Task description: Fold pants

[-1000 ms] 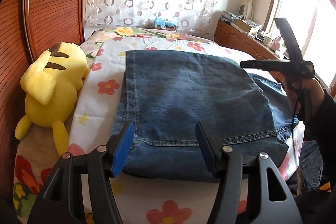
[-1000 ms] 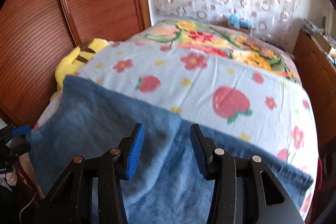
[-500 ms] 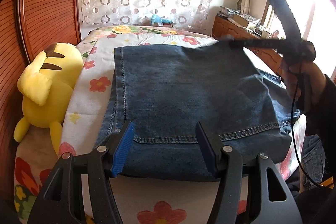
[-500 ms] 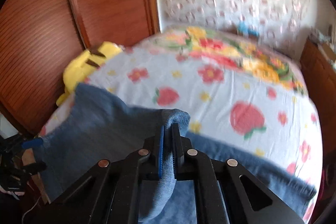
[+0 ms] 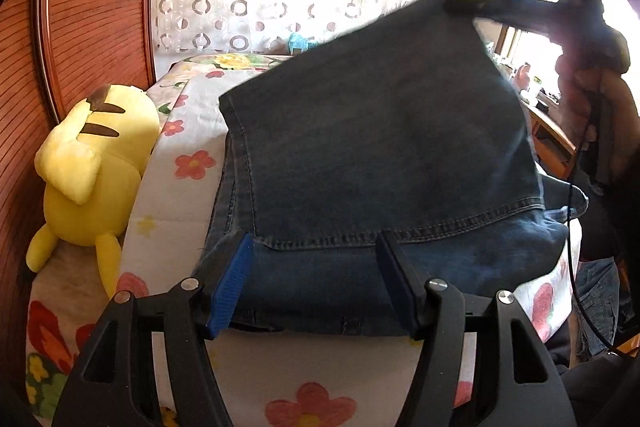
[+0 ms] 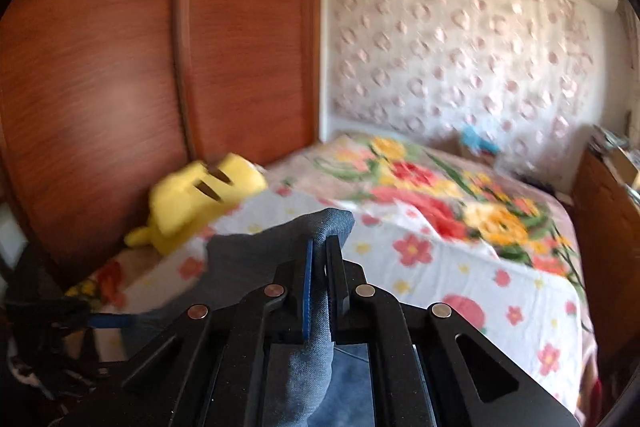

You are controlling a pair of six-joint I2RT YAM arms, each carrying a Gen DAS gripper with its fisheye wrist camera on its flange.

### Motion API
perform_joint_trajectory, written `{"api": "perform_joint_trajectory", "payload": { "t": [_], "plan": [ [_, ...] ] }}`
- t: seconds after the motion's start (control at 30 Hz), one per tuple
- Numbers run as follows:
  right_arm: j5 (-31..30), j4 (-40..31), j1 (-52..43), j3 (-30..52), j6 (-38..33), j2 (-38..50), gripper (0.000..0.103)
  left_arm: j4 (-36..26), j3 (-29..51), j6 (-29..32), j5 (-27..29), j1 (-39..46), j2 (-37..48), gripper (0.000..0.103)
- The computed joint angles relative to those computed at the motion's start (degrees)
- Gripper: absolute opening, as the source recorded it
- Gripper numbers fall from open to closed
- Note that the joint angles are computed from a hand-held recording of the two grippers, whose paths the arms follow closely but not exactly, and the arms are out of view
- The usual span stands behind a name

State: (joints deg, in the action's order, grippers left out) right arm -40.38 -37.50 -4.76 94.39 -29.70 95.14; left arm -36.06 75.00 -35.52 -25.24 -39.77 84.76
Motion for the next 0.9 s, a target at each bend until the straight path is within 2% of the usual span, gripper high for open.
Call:
{"api": "perform_joint_trajectory", "payload": {
  "t": [0.07, 0.13, 0.17, 0.2, 0.27, 0.37, 0.43, 0.5, 0.77, 0.8, 0.9],
  "plan": [
    [2.73, -0.93, 0.84, 1.89, 0.74, 2.53, 0.006, -0.24, 0.14, -0.06, 0.04, 0.01, 0.39, 0.065],
    [4.99, -2.26, 0.99, 3.54, 1.1, 4.3, 0.025, -0.4, 0.02, -0.06, -0.31, 0.01, 0.52, 0.065],
    [6.01, -0.75, 0.52, 2.5, 2.0, 4.21, 0.04, -0.45, -0.18, -0.02, -0.31, 0.13, 0.51, 0.065],
    [5.55, -0.8, -0.02, 2.24, 2.18, 4.25, 0.042, -0.78, -0.12, -0.18, -0.38, 0.04, 0.63, 0.065],
    [3.62, -3.3, -1.65, 2.62, 0.29, 5.13, 0.042, -1.47, -0.21, -0.67, -0.49, 0.42, 0.84, 0.065],
    [4.44, -4.2, -2.82, 1.32, -2.08, 4.97, 0.042, -2.01, -0.87, -1.62, -0.88, 1.05, 0.74, 0.065],
    [5.23, -7.77, -2.83, 4.56, -3.09, 7.24, 0.042, -2.28, -1.12, -1.88, -0.9, 1.41, 0.69, 0.065],
    [5.18, -10.66, -3.95, 4.49, -4.48, 7.45, 0.042, -2.57, -1.19, -1.93, -1.12, 1.56, 0.76, 0.065],
    [2.75, -18.58, -8.88, -1.67, -11.96, 7.85, 0.041, -1.68, -2.69, -2.66, -1.15, 1.78, 0.84, 0.065],
    [2.32, -19.12, -9.07, -2.2, -12.56, 7.83, 0.03, -1.68, -2.69, -2.72, -1.34, 1.65, 0.88, 0.065],
    [1.52, -21.68, -9.21, -2.13, -14.97, 8.69, 0.007, -1.6, -2.72, -2.48, -2.12, 1.41, 1.06, 0.065]
  ]
}}
